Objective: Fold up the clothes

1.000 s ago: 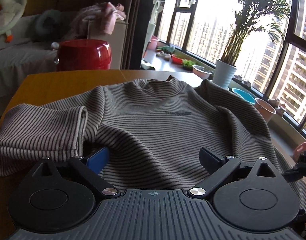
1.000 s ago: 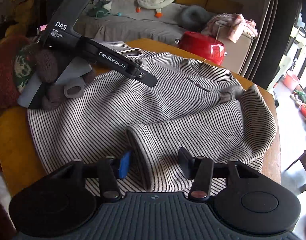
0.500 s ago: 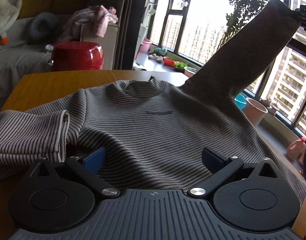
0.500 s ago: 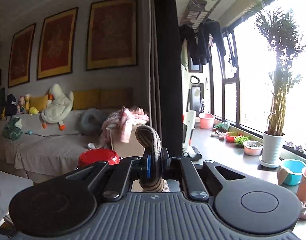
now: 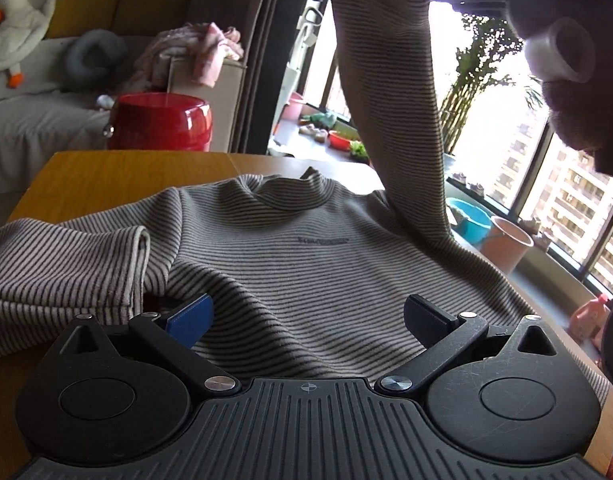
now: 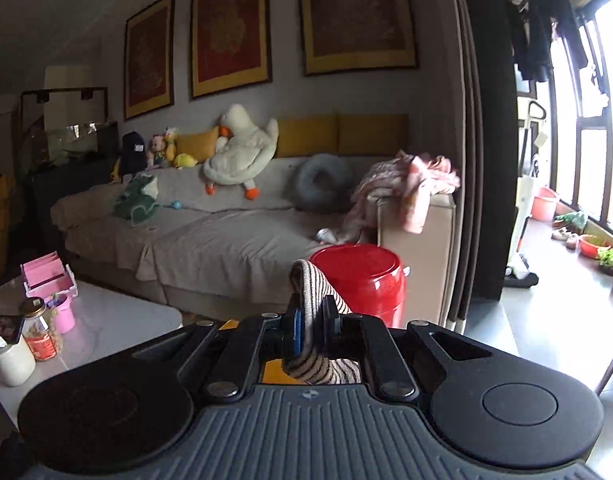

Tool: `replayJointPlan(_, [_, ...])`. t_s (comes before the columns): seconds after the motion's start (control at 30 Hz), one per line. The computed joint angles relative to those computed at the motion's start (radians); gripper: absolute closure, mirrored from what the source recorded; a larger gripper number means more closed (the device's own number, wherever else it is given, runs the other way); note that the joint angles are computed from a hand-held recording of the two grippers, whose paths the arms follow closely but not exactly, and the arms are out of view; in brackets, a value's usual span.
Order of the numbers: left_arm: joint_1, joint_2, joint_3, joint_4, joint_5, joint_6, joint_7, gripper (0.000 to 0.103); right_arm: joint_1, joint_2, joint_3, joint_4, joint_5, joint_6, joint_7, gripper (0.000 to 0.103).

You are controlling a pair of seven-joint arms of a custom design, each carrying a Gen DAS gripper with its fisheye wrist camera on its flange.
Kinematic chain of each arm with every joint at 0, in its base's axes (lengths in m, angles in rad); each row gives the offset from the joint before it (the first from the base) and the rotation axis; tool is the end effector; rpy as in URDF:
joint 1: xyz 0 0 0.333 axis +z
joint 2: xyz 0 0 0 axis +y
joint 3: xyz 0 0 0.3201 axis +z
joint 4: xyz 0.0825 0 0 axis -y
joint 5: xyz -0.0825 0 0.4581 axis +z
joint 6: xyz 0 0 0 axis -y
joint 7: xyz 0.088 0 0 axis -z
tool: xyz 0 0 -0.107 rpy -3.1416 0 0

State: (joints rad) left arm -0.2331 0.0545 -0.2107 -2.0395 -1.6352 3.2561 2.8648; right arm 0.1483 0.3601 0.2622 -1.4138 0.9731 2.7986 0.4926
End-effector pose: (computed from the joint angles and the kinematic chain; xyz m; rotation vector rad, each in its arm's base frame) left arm 0.6013 -0.1742 0.4367 -1.6600 1.7102 -1.2141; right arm 0.7493 0.2436 0.5957 -1.7501 0.8603 -0.5132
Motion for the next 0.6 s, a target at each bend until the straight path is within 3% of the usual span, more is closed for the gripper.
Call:
replayJointPlan(0.33, [0.006,-0.005,-0.006,-0.013,0.029,-0.013,-0.032,0.0,0.064,0.101,-0.042,0.022,-0.279,-0.041,0.235,0.089])
replayJointPlan(0.4, [0.01,-0.007,-0.009,-0.03,0.119,-0.017,-0.125,0.0,0.045,0.108,-0.027,0.025,-0.286,-0.069,0.253,0.069])
replayJointPlan(0.43, [0.014,-0.009,-0.012,-0.037,0.158,-0.018,-0.165,0.0,0.027,0.104,-0.011,0.019,-0.269,-0.077,0.24,0.064])
replayJointPlan(0.6, [0.036,-0.018,-0.022,-0.083,0.401,-0.031,-0.412,0.0,-0.042,0.1,0.031,0.011,-0.149,-0.104,0.158,0.052])
